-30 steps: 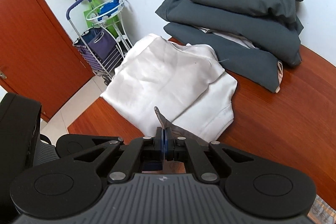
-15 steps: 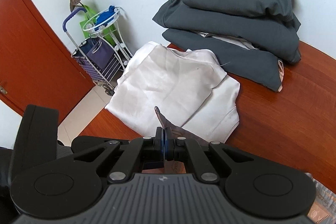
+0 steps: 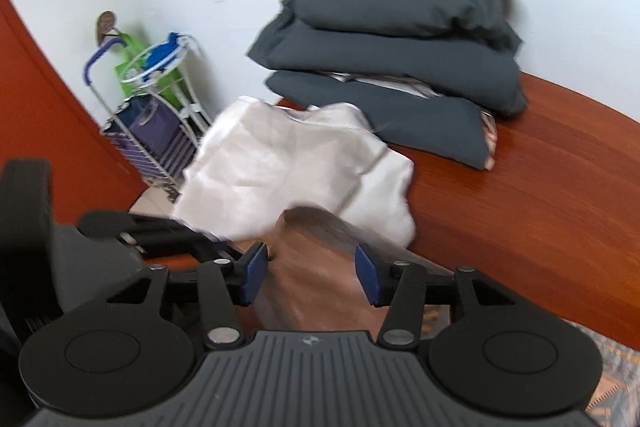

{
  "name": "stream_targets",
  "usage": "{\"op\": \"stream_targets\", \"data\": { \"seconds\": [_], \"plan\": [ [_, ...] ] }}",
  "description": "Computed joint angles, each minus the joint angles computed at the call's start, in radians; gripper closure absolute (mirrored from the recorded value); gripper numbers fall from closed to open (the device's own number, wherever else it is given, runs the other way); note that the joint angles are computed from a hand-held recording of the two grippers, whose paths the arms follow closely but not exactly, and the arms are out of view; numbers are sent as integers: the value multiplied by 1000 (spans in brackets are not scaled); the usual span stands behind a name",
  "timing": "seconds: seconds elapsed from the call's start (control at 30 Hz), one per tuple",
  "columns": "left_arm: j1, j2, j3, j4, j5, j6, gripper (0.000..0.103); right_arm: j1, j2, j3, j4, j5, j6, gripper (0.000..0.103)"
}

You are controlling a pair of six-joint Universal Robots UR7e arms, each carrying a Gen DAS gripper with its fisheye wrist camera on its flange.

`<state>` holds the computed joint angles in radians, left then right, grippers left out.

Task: Fold clothes
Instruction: 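Grasp a scarf corner with the left tool while the right tool holds another corner, then stretch the scarf open between both tools, pulling the corners apart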

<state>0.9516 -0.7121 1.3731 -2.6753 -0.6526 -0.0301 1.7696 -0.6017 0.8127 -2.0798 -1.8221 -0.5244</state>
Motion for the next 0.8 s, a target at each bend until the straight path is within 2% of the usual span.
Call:
{"op": "stream_targets", "data": {
  "seconds": [0.2,0.5,0.57,0.8],
  "plan": [
    [28,-53,-7,66,24,-50,102,-22,-31,65,-50,-80,35,46],
    [84,-124,-29,277,76,-256,102,-75,-101,209,-181,-263,82,44],
    [92,-128,-35,305,82,-277,102,-85,-112,228,-196,-281,94,44],
    [124,-148,-77,445,63,-399,102,-134,-166,312,-259,-358,133,44]
  ]
}}
